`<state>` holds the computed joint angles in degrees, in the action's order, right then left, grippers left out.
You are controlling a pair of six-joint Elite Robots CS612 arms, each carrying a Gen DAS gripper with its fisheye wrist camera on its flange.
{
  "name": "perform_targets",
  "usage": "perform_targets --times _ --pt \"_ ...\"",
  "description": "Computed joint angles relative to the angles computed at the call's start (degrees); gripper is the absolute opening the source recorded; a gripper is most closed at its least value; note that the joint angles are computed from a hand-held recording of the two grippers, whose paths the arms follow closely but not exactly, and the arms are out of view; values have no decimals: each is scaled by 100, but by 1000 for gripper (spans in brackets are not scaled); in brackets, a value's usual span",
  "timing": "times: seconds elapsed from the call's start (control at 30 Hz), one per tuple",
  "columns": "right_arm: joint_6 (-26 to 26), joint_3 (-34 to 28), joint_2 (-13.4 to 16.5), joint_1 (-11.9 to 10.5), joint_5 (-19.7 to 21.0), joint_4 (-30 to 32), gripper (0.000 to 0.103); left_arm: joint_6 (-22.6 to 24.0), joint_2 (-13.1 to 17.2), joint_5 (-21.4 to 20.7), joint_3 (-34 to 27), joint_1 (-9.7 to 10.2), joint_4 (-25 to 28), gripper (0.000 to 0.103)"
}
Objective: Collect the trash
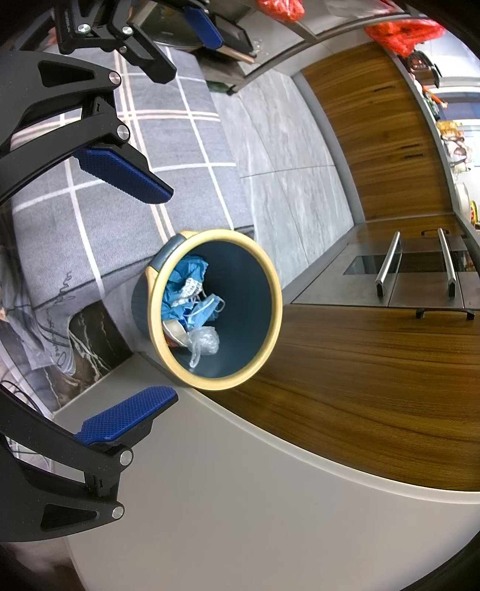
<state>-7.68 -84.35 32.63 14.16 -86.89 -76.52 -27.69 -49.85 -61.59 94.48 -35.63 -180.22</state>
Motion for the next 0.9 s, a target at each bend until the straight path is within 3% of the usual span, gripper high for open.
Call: perform_targets --times 0.6,0.77,0.9 --pt "-6 12 -7 -6 9 1 98 309 -22 -114 130 11 -409 97" --pt "51 21 -20 -15 48 41 98 111 -57 -185 153 48 -219 97" --pt "346 -6 -53 -18 301 320 98 -349 -71 -165 279 141 -57 97"
